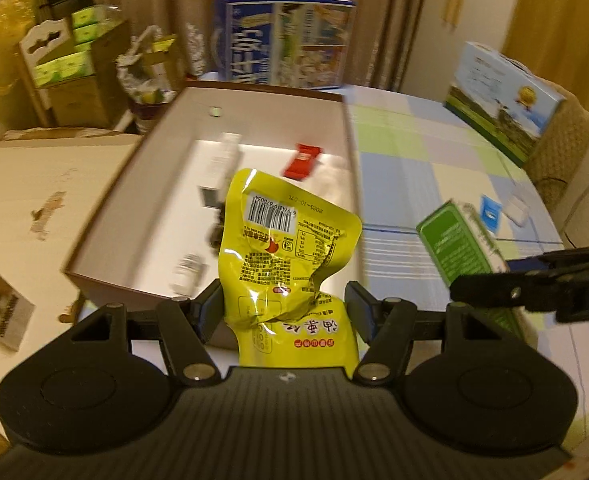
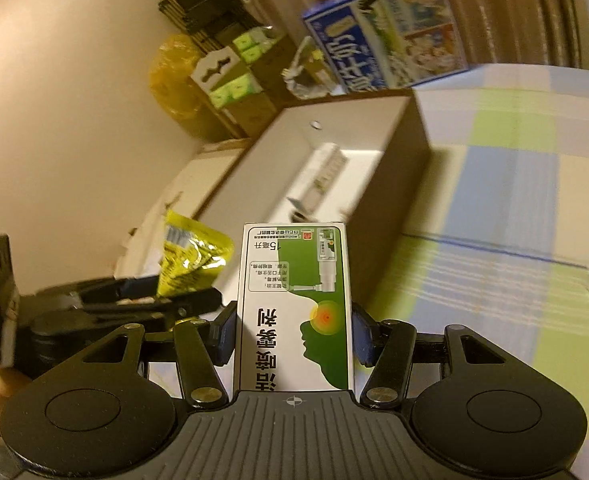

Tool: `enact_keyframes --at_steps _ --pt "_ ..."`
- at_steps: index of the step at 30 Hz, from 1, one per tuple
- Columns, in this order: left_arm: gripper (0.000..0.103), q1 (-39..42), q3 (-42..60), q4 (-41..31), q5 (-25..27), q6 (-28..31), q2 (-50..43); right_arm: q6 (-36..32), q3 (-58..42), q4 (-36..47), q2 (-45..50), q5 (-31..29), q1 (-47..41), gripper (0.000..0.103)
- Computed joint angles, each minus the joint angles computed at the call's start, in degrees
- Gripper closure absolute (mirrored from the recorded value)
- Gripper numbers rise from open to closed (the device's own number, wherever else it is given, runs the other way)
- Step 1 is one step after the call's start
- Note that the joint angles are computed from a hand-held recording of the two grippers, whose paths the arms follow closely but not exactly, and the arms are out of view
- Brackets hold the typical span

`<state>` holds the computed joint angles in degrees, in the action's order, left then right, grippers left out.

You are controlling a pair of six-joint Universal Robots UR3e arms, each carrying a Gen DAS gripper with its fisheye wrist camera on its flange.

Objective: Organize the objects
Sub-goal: 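Lower both tools into the box and open them to drop the packet and medicine box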

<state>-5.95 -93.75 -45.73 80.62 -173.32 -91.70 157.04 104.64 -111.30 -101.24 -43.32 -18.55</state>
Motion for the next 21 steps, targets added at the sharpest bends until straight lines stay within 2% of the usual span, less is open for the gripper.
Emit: enact_keyframes --at_steps 5,10,16,21 --pt "0.043 4.4 2.6 -0.2 -1.1 2.8 -2.2 10.0 -5.5 -11.5 9.4 -2.5 7.8 0.050" --pt "0.043 6.7 8.8 -0.3 -1.2 5.0 -8.0 18.6 -14.0 -19.0 19.8 -6.6 13.6 0.050" --pt "0.043 7.1 21.3 -2.7 -1.0 6.6 -18.6 24.9 -28.6 -21.2 33.1 -14.4 18.6 0.050" --pt "0.043 5.8 36.5 -6.8 0.0 8.0 -30.3 27.5 -41.8 -18.5 43.3 -19.8 20.8 0.050"
